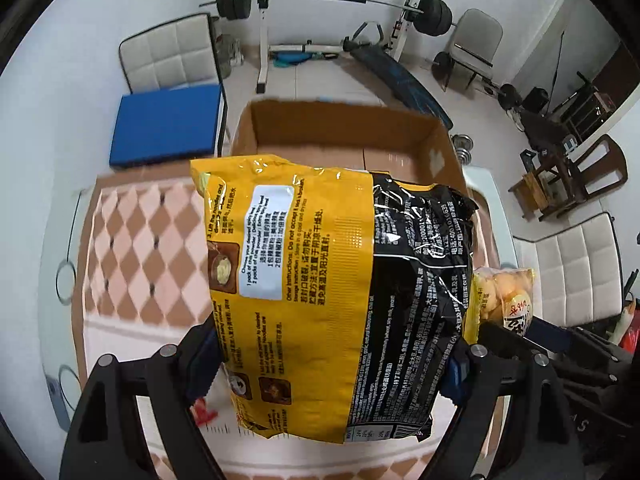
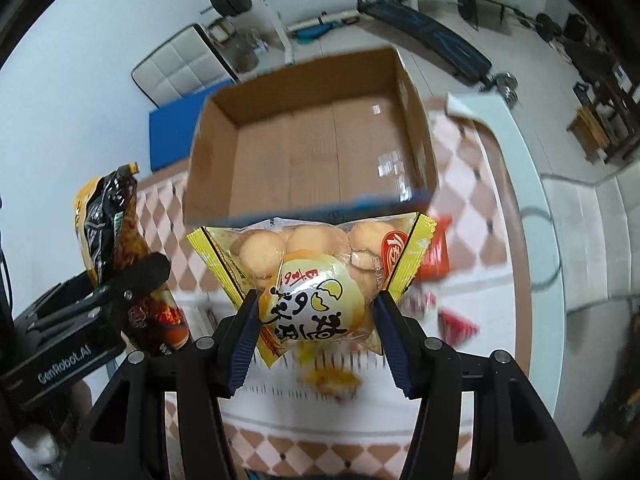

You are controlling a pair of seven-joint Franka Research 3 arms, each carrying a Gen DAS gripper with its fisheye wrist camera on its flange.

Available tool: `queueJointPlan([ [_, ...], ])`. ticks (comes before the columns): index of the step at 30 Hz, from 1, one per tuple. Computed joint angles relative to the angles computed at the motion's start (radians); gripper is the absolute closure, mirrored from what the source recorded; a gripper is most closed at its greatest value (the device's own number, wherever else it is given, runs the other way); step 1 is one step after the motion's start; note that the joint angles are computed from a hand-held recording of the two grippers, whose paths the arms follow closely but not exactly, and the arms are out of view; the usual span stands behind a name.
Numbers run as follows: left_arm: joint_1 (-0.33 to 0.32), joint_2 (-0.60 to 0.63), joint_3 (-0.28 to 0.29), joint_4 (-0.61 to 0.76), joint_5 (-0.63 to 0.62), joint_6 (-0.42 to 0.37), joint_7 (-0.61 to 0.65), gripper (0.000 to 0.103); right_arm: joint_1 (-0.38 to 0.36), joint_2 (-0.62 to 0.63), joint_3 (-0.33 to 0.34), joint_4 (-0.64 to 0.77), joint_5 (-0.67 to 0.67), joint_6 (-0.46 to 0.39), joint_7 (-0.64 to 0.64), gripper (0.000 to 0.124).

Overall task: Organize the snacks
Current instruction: 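Carry both bags into the box and open both tools to release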

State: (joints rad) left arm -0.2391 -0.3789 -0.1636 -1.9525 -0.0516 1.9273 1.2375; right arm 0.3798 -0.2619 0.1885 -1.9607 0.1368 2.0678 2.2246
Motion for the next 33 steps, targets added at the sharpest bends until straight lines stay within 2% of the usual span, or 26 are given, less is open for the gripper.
queueJointPlan([
  [6, 0.036, 0.26, -0.002, 0.239, 0.015, -0.023, 0.019, 0.017, -0.027, 0.206, -0.041, 0.218, -0.064, 0.0, -0.058, 0.065],
  [12, 0.067, 0.547, -0.021, 0.489, 0.027, -0.117, 0.058, 0.017, -0.023, 0.432, -0.089, 0.418, -0.083, -0.015, -0.108, 0.065],
  [17, 0.078, 0.722, -0.036, 0.637, 0.023, -0.187, 0.05, 0.017, -0.018, 0.58, -0.121, 0.533, -0.069, -0.036, -0.147, 0.065],
  [24, 0.082, 0.872, -0.055, 0.775, -0.002, -0.235, 0.053, 0.017, -0.004, 0.745, -0.147, 0.681, -0.072, -0.078, -0.199, 0.065],
  [28, 0.074, 0.907, -0.059, 0.802, -0.002, -0.264, 0.047, 0.017, -0.014, 0.8, -0.144, 0.724, -0.037, -0.081, -0.25, 0.061],
  [29, 0.072, 0.916, -0.059, 0.811, -0.001, -0.269, 0.045, 0.017, -0.018, 0.825, -0.142, 0.755, -0.025, -0.107, -0.259, 0.06],
  [30, 0.067, 0.922, -0.057, 0.817, 0.007, -0.272, 0.041, 0.017, -0.023, 0.844, -0.141, 0.78, -0.011, -0.131, -0.263, 0.056],
  [32, 0.059, 0.924, -0.054, 0.815, 0.025, -0.274, 0.04, 0.015, -0.031, 0.875, -0.139, 0.817, 0.009, -0.167, -0.281, 0.039],
  [33, 0.062, 0.911, -0.056, 0.791, 0.022, -0.26, 0.042, 0.013, -0.029, 0.876, -0.142, 0.819, 0.011, -0.175, -0.284, 0.039],
])
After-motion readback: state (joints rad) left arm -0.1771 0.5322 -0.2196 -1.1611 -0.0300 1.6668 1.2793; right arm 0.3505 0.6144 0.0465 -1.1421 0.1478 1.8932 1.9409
